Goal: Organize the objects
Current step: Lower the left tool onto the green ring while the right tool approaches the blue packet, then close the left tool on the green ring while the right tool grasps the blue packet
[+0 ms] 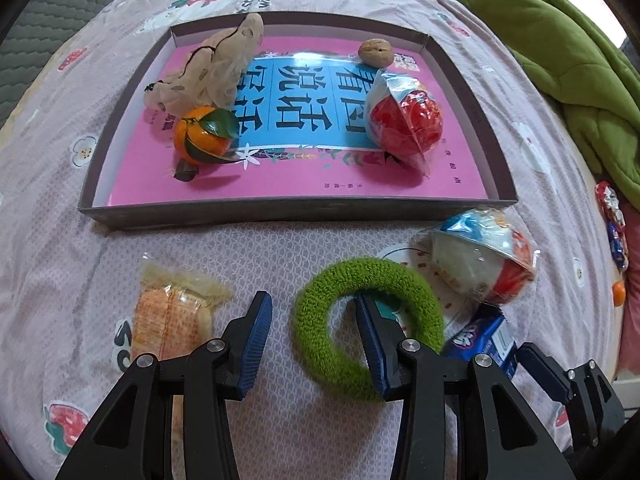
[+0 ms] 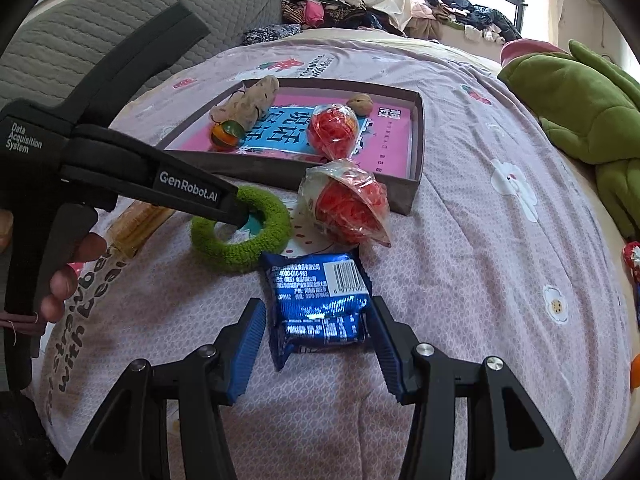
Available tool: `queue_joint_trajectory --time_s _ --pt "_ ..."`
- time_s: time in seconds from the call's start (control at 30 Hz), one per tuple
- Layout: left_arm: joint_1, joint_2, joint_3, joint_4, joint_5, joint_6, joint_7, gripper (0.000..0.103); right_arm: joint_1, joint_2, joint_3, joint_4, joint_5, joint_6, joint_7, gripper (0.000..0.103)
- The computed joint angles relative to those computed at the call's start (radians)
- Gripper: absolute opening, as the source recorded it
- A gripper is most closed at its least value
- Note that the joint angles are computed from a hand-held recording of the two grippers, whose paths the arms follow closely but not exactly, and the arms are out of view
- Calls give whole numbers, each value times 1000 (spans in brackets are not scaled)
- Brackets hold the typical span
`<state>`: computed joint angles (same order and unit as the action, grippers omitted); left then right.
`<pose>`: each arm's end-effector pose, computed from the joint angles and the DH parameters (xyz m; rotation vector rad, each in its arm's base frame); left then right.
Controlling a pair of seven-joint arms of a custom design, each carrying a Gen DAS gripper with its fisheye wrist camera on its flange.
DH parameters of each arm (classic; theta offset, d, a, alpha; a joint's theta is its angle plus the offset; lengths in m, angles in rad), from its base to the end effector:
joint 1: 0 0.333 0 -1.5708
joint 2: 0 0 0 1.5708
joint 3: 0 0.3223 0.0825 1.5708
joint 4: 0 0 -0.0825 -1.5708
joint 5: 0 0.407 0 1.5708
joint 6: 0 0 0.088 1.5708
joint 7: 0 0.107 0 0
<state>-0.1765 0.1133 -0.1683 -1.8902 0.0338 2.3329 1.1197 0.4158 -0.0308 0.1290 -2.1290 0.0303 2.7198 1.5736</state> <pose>0.6038 -0.2127 0.4763 -2.1964 2.0046 -0.4546 0.5131 0.3103 0.4882 -2.2188 1.2870 -0.3838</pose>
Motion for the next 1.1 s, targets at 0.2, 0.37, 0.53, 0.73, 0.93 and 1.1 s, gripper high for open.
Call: queue_joint_trajectory --time_s 0.2,0.37,0.53,0.73,0.93,1.1 --pt "-10 18 2 15 37 -2 -18 45 -6 34 1 23 -11 -3 6 58" --pt "-18 30 4 28 63 -8 -31 45 -9 48 6 27 -20 8 5 58" --pt "-19 27 6 25 71 -5 -39 45 -11 49 8 21 -38 18 19 56" --pt "-18 7 3 -4 65 22 -45 37 -10 30 9 6 65 20 -64 55" --pt "-23 7 -6 0 54 20 -12 14 -3 14 5 0 159 1 -124 54" --pt "-13 -30 -8 -53 2 62 21 12 8 -10 1 -20 236 -7 -172 54"
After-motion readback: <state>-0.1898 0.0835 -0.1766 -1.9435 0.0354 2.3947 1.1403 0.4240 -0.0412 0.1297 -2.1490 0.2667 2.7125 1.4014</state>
